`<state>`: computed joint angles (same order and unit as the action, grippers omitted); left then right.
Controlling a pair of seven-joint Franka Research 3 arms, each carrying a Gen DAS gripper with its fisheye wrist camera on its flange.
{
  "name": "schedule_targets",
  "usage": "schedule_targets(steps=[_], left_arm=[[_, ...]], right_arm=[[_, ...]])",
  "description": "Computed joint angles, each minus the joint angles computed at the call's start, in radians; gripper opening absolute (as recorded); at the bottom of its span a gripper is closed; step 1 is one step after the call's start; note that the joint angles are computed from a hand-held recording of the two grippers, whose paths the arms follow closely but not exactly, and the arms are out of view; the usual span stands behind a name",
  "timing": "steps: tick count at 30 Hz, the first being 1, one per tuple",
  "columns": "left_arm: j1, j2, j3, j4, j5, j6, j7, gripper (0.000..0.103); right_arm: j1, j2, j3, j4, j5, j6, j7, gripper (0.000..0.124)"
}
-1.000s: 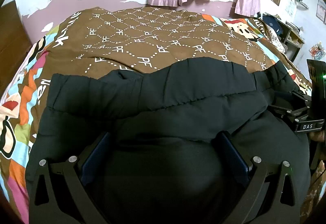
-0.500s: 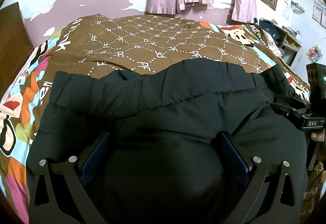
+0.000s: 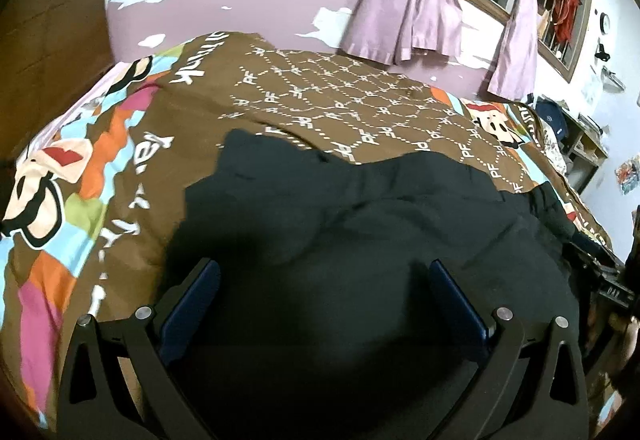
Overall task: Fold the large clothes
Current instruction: 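Grasp the folded jacket end with both tools and lift it, then fold the lifted jacket end over the bundle with both tools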
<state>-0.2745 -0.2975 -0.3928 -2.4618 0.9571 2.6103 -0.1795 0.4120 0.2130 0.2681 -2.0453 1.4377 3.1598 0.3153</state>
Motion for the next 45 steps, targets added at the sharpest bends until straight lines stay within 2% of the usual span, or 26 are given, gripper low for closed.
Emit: schedule_targets(steps=[4,5,6,11,14,17,20,23,24,28,33,36,40,45], left_arm=[[-0.015,-0.055,0.015,-0.045,-0.056,-0.032,0.082,0.102],[-0.015,-0.069,0.014,-0.06,-0.069,-0.038,0.084,0.102],[-0.014,-0.079,0.019,-0.073,-0.093,-0.04,0.085,0.102],[0.015,-0.13,0.066,-0.191,-0.221,0.113,0.009,0.102],[0.054,-0.138,0.079,-0.261,-0.277,0.265,-0.015,0.102],[0.086,-0.134,0.067,-0.29,-0.311,0.349,0.012,0.102],[0.103,-0.12,0.077,-0.316,-0.354,0.434,0.052,0.102],[0.159,-0.124,0.038,-0.347,-0.377,0.517,0.046,0.102],[0.191,-0.134,0.0,-0.351,-0.379,0.523,0.037,0.102],[0.233,-0.156,-0.059,-0.351,-0.413,0.506,0.062,0.102],[0.272,-0.13,-0.089,-0.361,-0.461,0.576,0.091,0.102],[0.291,-0.13,-0.112,-0.364,-0.494,0.591,0.115,0.102],[0.292,-0.12,-0.115,-0.365,-0.534,0.606,0.152,0.102],[0.217,-0.091,-0.032,-0.364,-0.587,0.62,0.224,0.102]], right_arm=[[-0.024,-0.008,-0.029,-0.011,0.003,-0.025,0.09,0.103],[-0.021,-0.012,-0.038,-0.022,-0.02,-0.01,0.123,0.103],[-0.01,-0.01,-0.056,-0.036,-0.089,0.006,0.207,0.103],[-0.061,-0.004,-0.06,-0.067,-0.186,-0.042,0.364,0.103],[-0.1,0.019,-0.078,-0.061,-0.277,-0.193,0.464,0.103],[-0.147,0.031,-0.058,-0.044,-0.197,-0.267,0.408,0.103],[-0.149,0.032,-0.059,-0.04,-0.149,-0.28,0.371,0.103],[-0.147,0.028,-0.062,-0.044,-0.099,-0.283,0.328,0.103],[-0.144,0.028,-0.064,-0.044,-0.09,-0.284,0.321,0.103],[-0.135,0.032,-0.076,-0.039,-0.075,-0.288,0.309,0.103],[-0.132,0.034,-0.08,-0.038,-0.067,-0.291,0.302,0.103],[-0.135,0.031,-0.081,-0.041,-0.055,-0.304,0.294,0.103],[-0.144,0.034,-0.087,-0.034,-0.023,-0.344,0.283,0.103],[-0.141,0.032,-0.093,-0.032,0.003,-0.36,0.268,0.103]])
